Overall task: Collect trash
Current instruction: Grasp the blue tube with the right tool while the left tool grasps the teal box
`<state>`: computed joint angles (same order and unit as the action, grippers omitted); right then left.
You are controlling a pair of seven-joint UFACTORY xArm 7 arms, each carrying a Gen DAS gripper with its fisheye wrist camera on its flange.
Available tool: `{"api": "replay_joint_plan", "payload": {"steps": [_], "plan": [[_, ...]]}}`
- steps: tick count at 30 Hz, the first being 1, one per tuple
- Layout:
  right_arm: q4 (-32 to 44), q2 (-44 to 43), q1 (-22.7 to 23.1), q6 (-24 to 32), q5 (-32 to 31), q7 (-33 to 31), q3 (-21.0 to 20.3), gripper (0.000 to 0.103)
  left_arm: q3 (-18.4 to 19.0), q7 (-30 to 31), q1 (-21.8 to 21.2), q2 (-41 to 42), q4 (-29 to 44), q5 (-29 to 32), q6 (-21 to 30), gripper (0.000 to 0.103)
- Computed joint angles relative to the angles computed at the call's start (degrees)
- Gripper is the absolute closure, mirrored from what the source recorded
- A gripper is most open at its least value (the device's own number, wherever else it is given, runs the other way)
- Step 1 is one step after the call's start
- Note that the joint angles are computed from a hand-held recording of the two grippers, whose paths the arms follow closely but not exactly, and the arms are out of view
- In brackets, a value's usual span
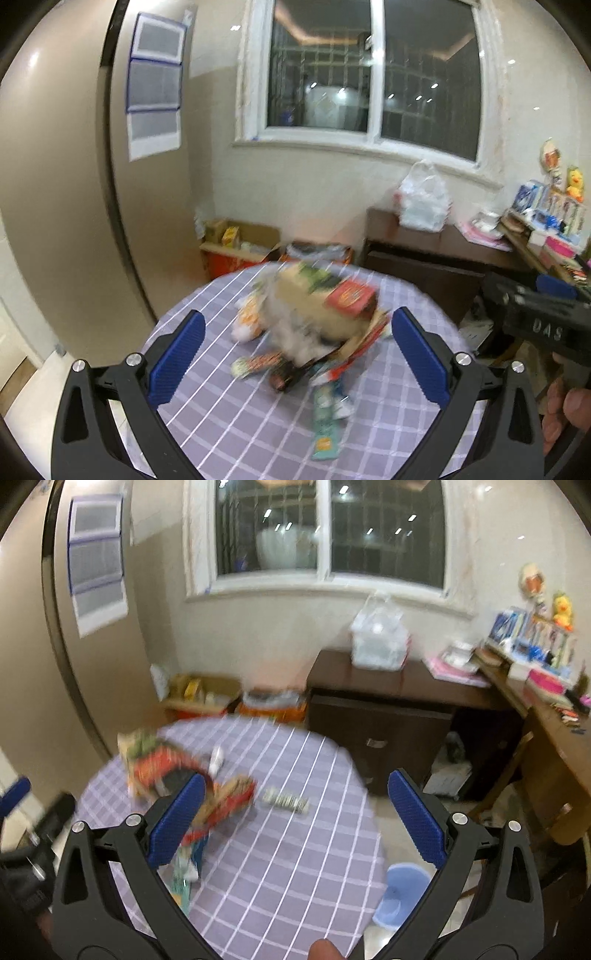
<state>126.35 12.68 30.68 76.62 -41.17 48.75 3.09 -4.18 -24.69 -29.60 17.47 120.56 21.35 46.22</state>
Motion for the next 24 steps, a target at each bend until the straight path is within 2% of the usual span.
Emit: {"api": "replay_joint_plan", "payload": {"steps": [4,7,12,15,17,19,21,23,24], "plan": [[-10.1,-1.7,-4.0,-5.2,13.0,-2.1,2.3,0.006,0.6,-1.5,2.6,-4.0,-9.2,0.0,0.6,0.004],[-12.4,0.3,-4.5,-6.1,17.7,-3.3,3.4,0.006,0.2,-1.5,5.1,-5.6,-13.7,-0.9,2.3,0.004],[-7.7,6.9,-2.5,-7.7,20.4,-6.5,3.2,0.006,-0.7,1.1,8.3,-6.9,-18.3,-3.0,3.3,0.004],[-2.2,11.1,-0.7,-6.7,19.6,-7.7,1.3,0.006,-1.1,2.7,9.3,-6.5,-18.4,-4.3,3.9,0.004],[-1.9,11.4,-1.0,-7.6,20.5,-6.7,0.2,0.006,-1.1,3.5,9.7,-6.3,-18.6,-4.7,3.6,0.004],[-0.6,12.6,-2.1,-7.5,22.2,-7.0,-0.3,0.017,-1.1,3.9,10.0,-6.0,-18.6,-5.2,3.1,0.004],[1.9,14.8,-3.3,-6.9,24.6,-8.8,-0.2,0.040,-1.3,3.8,9.5,-4.6,-16.8,-5.2,3.8,0.004],[5.8,17.9,-3.8,-5.4,26.4,-11.1,-0.4,0.053,-1.4,3.9,8.8,-3.3,-15.4,-5.1,4.3,0.004],[7.0,18.8,-3.3,-5.2,25.6,-12.2,-1.1,0.067,-1.4,4.0,8.6,-2.9,-15.0,-5.2,4.3,0.004]]}}
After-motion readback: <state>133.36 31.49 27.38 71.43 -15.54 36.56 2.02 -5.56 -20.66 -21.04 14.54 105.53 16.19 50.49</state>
